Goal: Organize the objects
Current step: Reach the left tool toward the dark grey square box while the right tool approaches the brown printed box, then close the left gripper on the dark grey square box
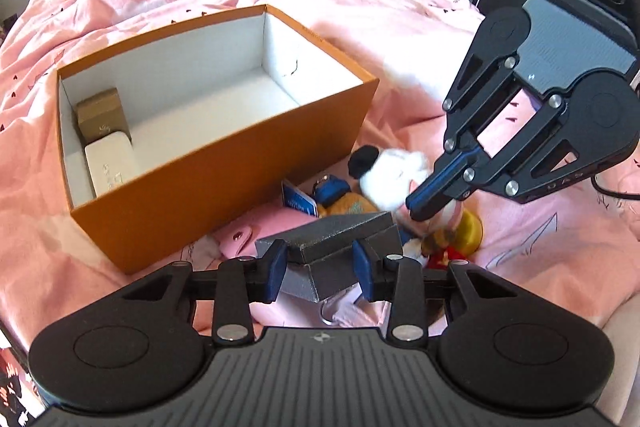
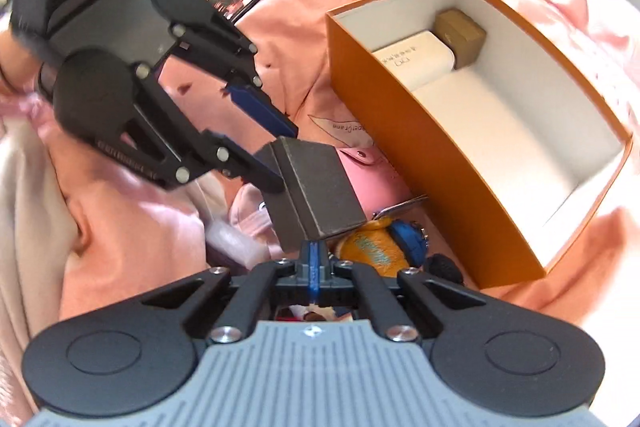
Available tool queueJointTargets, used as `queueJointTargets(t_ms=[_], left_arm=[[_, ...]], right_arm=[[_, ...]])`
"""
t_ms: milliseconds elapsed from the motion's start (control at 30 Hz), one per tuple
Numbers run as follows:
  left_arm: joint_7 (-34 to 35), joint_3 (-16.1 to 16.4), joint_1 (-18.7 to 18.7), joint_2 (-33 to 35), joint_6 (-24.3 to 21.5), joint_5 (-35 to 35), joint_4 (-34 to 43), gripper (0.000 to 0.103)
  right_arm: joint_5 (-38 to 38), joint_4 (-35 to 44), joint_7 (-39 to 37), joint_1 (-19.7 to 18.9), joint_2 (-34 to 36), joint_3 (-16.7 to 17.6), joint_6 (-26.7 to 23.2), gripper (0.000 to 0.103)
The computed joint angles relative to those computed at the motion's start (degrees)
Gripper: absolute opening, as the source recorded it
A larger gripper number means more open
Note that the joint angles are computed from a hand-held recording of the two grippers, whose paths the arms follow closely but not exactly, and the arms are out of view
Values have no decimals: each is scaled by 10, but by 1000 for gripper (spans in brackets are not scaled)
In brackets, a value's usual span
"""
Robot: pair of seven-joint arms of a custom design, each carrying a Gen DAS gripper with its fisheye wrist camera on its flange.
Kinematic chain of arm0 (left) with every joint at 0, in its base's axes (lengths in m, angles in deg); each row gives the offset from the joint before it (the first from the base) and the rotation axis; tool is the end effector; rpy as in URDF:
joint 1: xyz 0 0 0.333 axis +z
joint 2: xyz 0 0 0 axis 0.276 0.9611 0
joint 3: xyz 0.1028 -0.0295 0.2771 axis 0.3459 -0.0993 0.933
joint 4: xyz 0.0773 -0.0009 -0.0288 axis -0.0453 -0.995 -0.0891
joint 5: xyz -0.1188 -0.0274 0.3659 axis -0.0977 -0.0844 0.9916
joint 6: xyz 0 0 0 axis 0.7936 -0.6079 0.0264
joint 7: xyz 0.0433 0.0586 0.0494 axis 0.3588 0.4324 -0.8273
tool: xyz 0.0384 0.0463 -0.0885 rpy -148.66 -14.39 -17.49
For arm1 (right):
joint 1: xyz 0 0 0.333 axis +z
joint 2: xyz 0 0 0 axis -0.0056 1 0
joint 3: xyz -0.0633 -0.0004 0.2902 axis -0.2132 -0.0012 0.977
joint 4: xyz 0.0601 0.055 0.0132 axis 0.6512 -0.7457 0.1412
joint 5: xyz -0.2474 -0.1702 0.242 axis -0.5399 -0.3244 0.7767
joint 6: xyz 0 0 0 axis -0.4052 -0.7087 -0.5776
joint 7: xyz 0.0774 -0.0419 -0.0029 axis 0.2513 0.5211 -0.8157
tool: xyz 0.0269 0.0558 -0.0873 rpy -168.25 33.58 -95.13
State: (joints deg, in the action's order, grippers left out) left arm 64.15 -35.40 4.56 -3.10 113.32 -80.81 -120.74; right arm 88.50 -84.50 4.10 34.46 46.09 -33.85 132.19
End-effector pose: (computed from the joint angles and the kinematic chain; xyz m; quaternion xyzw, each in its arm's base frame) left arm 0.5826 -0.3396 0.4776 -0.2849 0.9011 -0.3256 0.0276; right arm 0.5548 0.4760 0.5606 -0.9282 0.2943 -0.0106 0.2276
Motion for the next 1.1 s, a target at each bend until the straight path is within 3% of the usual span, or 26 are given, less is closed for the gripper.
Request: queueJointTargets(t_ms=[33,133,167,233,333,567,633,700,733,867,1100], left_arm=[[2,-1,0,2,1,-2,4,43],[2,-2,-3,8,13,4,11,43],[1,-2,-5,10,17,8,13,39],[-14,3,-13,14,29,30,18,34],[-48,13,-25,26,34,81,29,30],[0,-6,8,12,-3,53,26,31],[32,-5,12,1,-15,52,18,36],[65,0,12,-11,-21,61,3,54],[81,3,10,-15,-24,67,-4,56],[140,12,3,-22,-48,97,-14,58],[231,20,-11,-16,-53,146,-25,63]], right_arm=[[4,5,6,-2,3,0,-3,0],[-13,5,11,8,8,-7,5,13],[-20,3,11,11,9,-9,6,35],[-30,-12,1,13,3,-10,19,53],[-38,3,-11,19,21,-8,22,52],[-47,26,-46,30,46,-7,15,57],[-41,48,-44,29,57,-7,-10,54],[-35,77,-35,29,74,-9,-33,53],[-32,86,-29,29,80,-10,-40,52],[-19,140,-4,28,111,-11,-71,48],[2,121,35,24,99,-9,-72,39]])
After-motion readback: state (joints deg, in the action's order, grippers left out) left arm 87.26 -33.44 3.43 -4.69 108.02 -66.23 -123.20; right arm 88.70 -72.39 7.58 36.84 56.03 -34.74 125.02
